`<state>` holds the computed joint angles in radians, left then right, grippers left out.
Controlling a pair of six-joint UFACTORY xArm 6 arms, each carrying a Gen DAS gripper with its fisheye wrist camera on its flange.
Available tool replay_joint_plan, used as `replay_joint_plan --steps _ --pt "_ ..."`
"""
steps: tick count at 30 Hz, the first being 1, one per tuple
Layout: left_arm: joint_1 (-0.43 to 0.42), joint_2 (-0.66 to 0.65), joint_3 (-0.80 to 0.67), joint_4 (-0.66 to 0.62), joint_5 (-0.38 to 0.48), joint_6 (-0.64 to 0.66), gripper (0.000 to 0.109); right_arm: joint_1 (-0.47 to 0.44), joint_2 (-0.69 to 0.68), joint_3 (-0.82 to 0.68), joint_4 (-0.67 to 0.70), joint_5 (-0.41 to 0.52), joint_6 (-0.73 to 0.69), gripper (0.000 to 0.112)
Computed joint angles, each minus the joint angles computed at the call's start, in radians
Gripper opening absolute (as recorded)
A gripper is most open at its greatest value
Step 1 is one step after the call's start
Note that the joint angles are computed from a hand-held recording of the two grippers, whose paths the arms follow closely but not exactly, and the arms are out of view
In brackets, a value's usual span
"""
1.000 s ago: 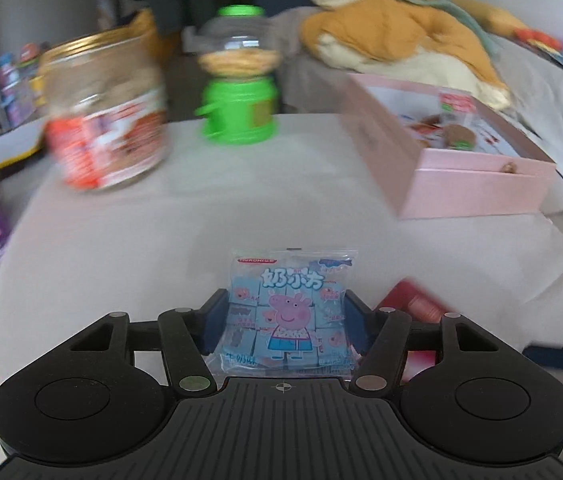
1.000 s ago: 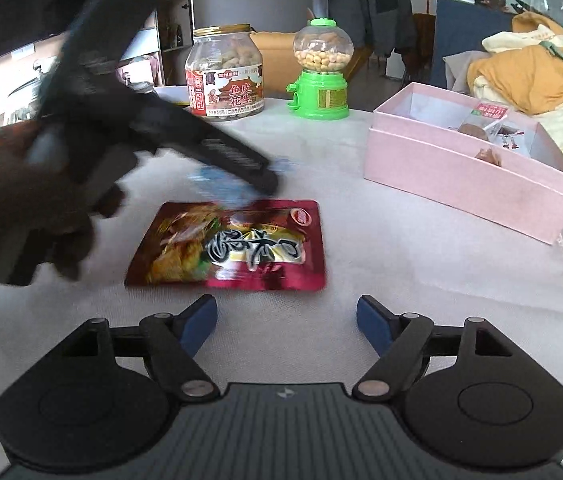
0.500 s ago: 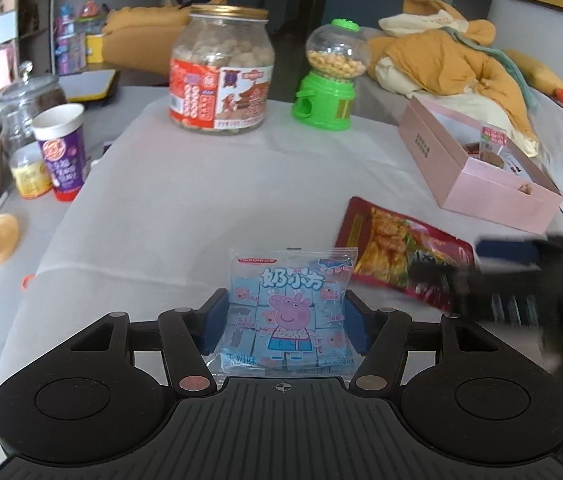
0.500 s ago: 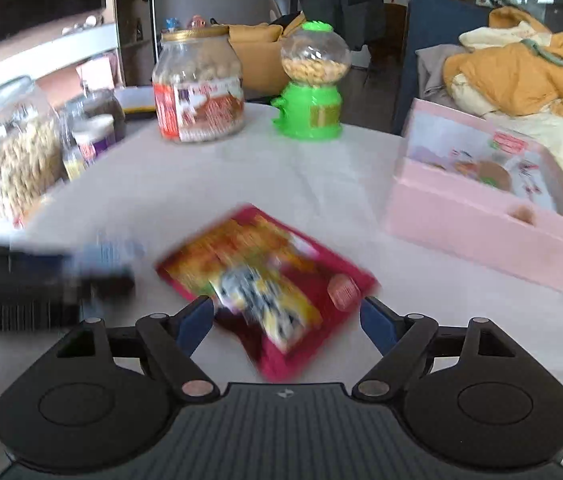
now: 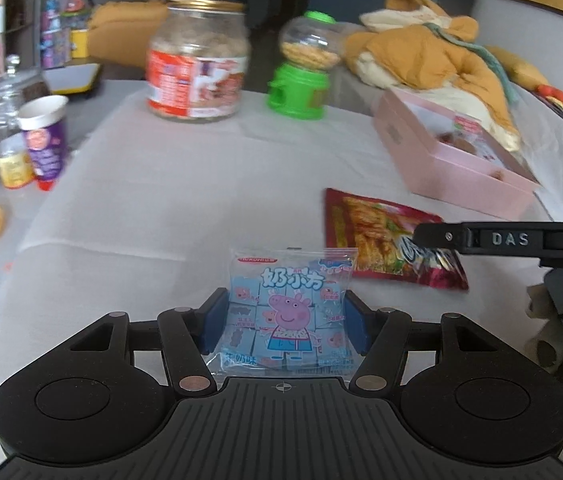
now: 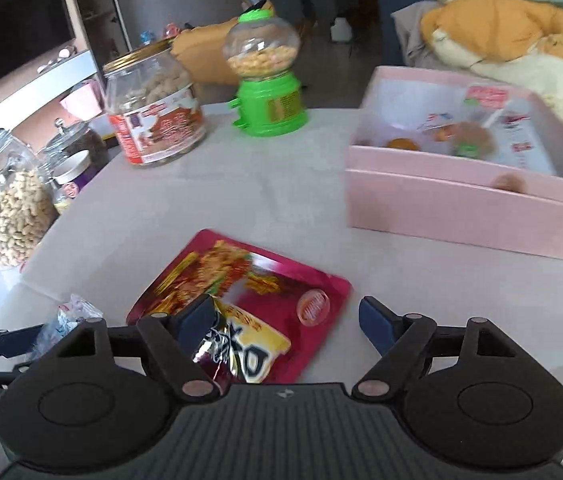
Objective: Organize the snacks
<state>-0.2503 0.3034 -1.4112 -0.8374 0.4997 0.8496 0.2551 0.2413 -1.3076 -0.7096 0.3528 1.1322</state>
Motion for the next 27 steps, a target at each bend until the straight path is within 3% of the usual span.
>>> replay_joint_plan --steps 5,7,9,14,20,22,27 --pt "-0.049 -0.005 -0.009 -0.001 0.064 0.029 0.066 -0.036 -0.094 0.114 -0.130 0.000 0.158 0.080" --pt "-0.079 0.015 -0.036 0.011 0.071 0.038 0.066 -0.041 -0.125 0.146 -0.148 0.033 0.183 0.071" --pt "-0.116 0.044 -0.065 0.038 0.046 0.030 0.066 -0.037 -0.146 0.169 -0.136 0.079 0.163 0.069" --pt "-0.166 0.116 -0.145 0.101 -0.021 -0.048 0.065 -0.011 -0.217 0.261 -0.260 0.104 0.207 0.068" --pt "-0.142 0.126 -0.140 0.193 -0.085 -0.171 0.065 0.006 -0.251 0.305 -0.317 0.079 0.232 0.070" --pt "-0.125 0.105 -0.109 0.176 -0.095 -0.154 0.065 0.011 -0.246 0.301 -0.335 0.078 0.257 0.076" --pt "-0.091 0.063 -0.037 0.124 -0.153 -0.090 0.065 0.019 -0.229 0.284 -0.351 0.085 0.274 0.079"
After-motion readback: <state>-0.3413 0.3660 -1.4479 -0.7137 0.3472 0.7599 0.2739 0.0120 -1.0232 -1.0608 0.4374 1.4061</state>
